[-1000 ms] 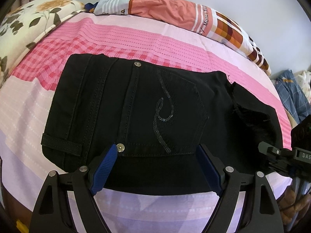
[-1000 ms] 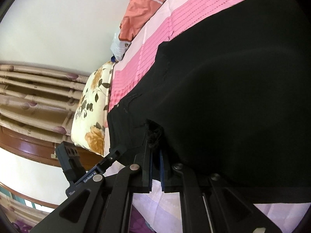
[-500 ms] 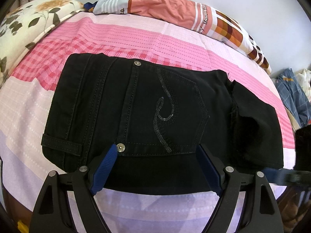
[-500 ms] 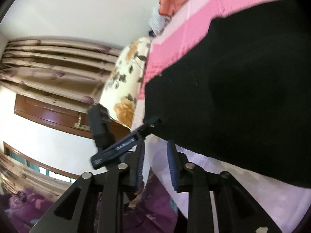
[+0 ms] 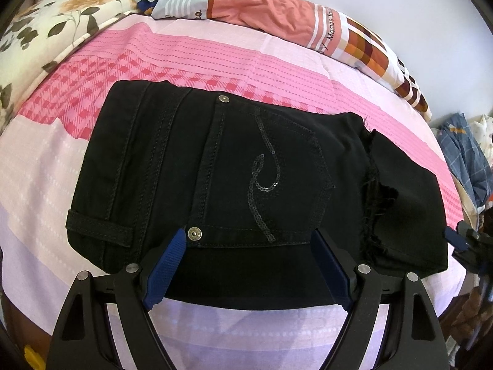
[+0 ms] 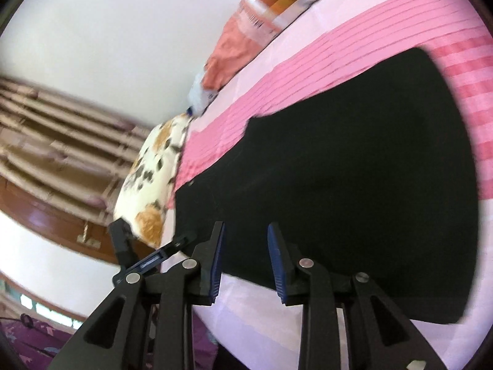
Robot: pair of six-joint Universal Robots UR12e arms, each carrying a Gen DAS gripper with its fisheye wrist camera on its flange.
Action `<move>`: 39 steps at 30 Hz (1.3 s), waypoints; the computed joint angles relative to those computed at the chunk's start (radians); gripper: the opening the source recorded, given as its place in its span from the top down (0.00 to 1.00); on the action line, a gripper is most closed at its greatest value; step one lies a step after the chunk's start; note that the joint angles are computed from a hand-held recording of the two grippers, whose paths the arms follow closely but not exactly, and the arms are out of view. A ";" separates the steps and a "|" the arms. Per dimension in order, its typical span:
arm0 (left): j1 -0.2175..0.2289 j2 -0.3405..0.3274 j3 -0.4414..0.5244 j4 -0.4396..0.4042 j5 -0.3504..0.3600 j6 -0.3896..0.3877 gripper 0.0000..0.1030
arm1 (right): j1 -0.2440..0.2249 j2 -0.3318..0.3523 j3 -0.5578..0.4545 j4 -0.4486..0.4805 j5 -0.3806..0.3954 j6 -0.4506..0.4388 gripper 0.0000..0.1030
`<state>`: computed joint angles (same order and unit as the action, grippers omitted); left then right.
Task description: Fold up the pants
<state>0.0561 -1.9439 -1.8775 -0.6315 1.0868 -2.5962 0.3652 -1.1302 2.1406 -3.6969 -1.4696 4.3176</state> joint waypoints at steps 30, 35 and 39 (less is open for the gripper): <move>-0.010 0.002 0.006 -0.029 0.010 0.009 0.12 | 0.067 0.003 -0.239 0.690 -0.100 -0.657 0.88; -0.011 0.003 0.005 -0.030 0.010 0.011 0.11 | 0.077 0.001 -0.227 0.650 -0.109 -0.648 0.94; -0.013 0.005 0.003 -0.026 0.017 0.012 0.11 | 0.090 0.006 -0.228 0.618 -0.102 -0.635 0.94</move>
